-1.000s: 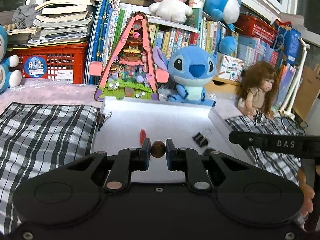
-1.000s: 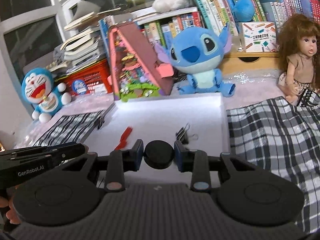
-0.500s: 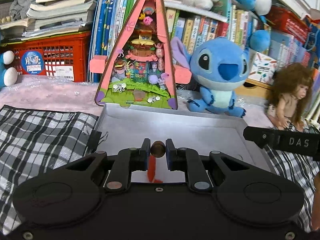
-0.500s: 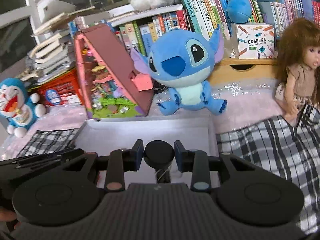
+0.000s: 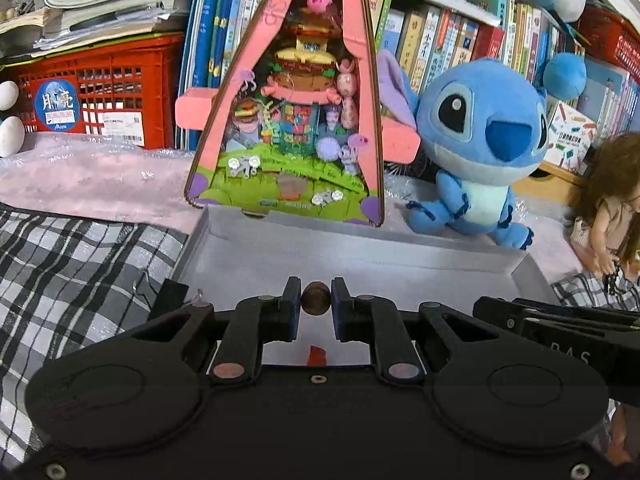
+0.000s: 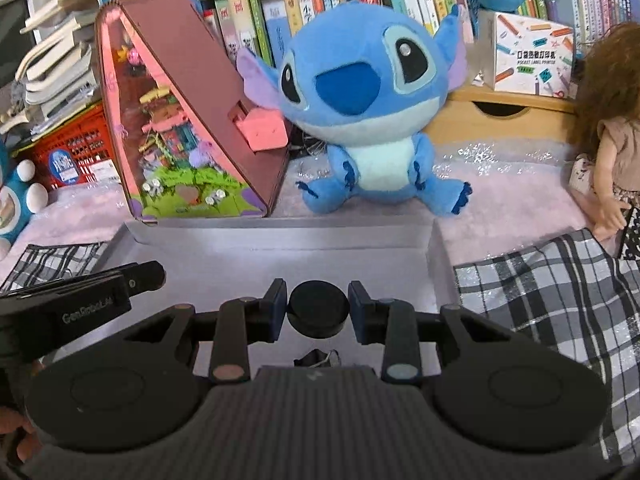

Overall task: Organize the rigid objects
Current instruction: 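Carry the acorn and the black puck over the white tray with both tools, then open the left tool to drop the acorn while the right tool releases the puck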

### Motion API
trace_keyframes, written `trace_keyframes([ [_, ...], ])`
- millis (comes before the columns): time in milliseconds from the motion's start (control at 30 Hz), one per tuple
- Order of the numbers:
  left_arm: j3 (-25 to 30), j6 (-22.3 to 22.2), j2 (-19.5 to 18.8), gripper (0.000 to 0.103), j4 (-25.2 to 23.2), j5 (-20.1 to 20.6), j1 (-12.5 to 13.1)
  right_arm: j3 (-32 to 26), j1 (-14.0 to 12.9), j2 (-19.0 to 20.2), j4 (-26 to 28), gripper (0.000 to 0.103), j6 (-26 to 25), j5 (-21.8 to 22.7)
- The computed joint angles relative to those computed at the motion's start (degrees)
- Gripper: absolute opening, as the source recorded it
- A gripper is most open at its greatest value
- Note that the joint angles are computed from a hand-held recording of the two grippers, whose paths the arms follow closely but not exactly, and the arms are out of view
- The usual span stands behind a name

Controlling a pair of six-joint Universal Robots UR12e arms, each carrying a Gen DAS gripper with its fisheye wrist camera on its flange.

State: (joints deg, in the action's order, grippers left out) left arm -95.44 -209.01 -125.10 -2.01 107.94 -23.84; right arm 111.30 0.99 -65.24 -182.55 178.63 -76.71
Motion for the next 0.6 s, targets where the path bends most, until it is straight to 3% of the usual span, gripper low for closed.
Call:
trace_keyframes([
  [600,0.4,1.3,-0.6,0.016,-1.3,-0.4,-0.2,-0.4,0.8,0.9,0.7,0.039,-1.2,-2.5],
])
